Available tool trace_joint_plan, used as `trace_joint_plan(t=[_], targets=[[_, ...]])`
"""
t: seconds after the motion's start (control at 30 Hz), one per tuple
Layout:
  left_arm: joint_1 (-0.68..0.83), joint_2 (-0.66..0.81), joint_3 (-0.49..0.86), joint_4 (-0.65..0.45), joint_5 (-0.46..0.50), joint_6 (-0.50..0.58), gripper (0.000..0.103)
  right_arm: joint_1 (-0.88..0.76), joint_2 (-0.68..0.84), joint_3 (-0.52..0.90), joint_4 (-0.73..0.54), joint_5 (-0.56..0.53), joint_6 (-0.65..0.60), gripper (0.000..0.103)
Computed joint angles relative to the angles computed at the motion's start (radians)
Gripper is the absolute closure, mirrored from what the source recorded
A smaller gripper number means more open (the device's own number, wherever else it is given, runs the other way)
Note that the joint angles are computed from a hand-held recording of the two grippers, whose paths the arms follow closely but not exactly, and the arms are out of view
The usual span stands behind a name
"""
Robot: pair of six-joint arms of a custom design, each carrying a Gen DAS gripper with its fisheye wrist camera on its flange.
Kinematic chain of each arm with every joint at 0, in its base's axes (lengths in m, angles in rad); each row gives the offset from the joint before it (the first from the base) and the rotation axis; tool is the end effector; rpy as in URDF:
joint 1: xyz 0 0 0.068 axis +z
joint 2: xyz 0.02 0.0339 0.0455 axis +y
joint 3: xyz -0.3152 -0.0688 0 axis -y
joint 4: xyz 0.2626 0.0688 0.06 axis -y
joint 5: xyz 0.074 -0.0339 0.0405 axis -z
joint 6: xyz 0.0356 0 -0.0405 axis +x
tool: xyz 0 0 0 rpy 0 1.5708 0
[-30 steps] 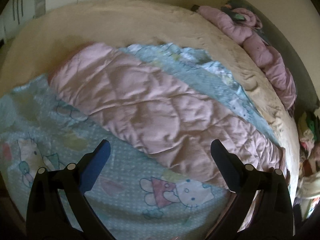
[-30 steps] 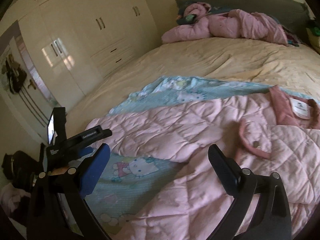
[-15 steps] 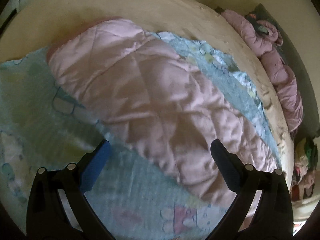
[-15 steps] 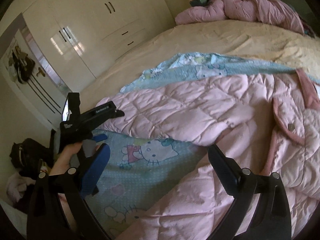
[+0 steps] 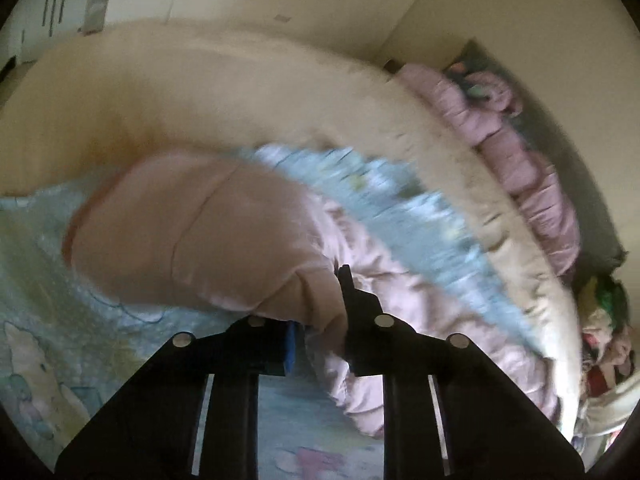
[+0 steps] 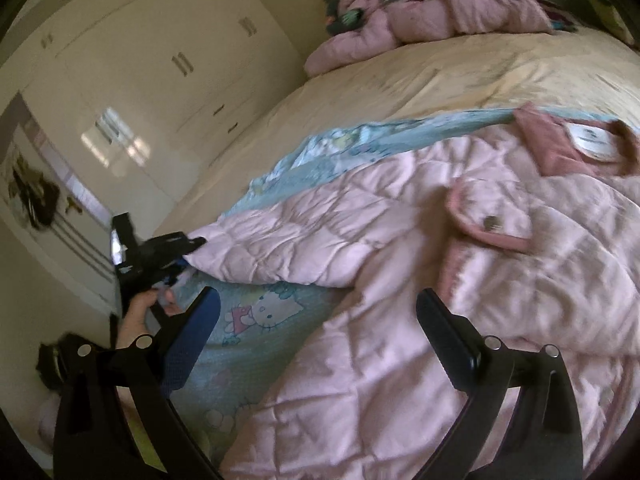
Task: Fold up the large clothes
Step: 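Grasp the other sleeve cuff with the left gripper and lift it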
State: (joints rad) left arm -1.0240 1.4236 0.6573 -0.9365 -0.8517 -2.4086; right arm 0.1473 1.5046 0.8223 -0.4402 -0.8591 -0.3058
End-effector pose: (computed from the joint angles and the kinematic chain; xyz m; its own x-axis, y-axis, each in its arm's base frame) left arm 0.1226 -0.1499 0.1898 -0.0279 -0.8019 -0.5969 -0.8013 0.3749 -0.4662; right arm 0.2759 0.0682 0.2213 -0.7235 -0.3061 -0.6188 -0.6694 0.5303 0.5203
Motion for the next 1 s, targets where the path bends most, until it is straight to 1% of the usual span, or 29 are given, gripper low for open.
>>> trace_joint_plan(t=[0.07,0.13,0.17,0.23,0.37,0.4,0.43,0.53,0.67,0.7,0.77,0.8,0.87,0.97,1.0], targets=[[-0.037,0.015,0.069,-0.101,-0.052,-0.037,0.094,-0.082,-0.014,-0.002,-0.049,-0.037,-0.039,0.005],[-0.086,0.044,0.166,-0.226,-0.115,-0.088,0.094,-0.158,-0.015,0.006,-0.105,-0.071,-0.084,0.005],[-0.105,0.068,0.221,-0.288,-0.139,-0.108,0.094,-0.218,-0.013,0.015,-0.156,-0.095,-0.133,0.005],[-0.132,0.110,0.313,-0.376,-0.180,-0.121,0.094,-0.297,-0.004,0.030,-0.221,-0.116,-0.194,0.005],[-0.177,0.214,0.503,-0.526,-0.263,-0.142,0.094,-0.433,0.029,0.076,-0.348,-0.143,-0.321,0.005],[-0.185,0.240,0.551,-0.555,-0.283,-0.138,0.094,-0.459,0.036,0.086,-0.368,-0.146,-0.342,0.005],[-0.190,0.262,0.597,-0.562,-0.307,-0.107,0.094,-0.486,0.047,0.097,-0.386,-0.150,-0.362,0.005],[-0.192,0.322,0.710,-0.531,-0.350,0.032,0.094,-0.563,0.077,0.136,-0.463,-0.153,-0.441,0.005],[-0.171,0.386,0.819,-0.412,-0.358,0.283,0.094,-0.651,0.111,0.181,-0.528,-0.151,-0.511,0.005],[-0.164,0.403,0.844,-0.371,-0.355,0.361,0.094,-0.669,0.121,0.192,-0.543,-0.152,-0.523,0.005],[-0.158,0.427,0.874,-0.291,-0.356,0.481,0.094,-0.704,0.138,0.215,-0.568,-0.153,-0.549,0.005],[-0.155,0.437,0.886,-0.218,-0.353,0.576,0.094,-0.719,0.142,0.221,-0.572,-0.154,-0.558,0.005],[-0.151,0.441,0.881,-0.080,-0.348,0.729,0.094,-0.759,0.154,0.240,-0.598,-0.163,-0.584,0.005],[-0.149,0.477,0.910,0.025,-0.335,0.872,0.094,-0.800,0.174,0.274,-0.624,-0.177,-0.600,0.005],[-0.147,0.481,0.899,0.096,-0.323,0.938,0.094,-0.813,0.183,0.288,-0.636,-0.179,-0.608,0.005]])
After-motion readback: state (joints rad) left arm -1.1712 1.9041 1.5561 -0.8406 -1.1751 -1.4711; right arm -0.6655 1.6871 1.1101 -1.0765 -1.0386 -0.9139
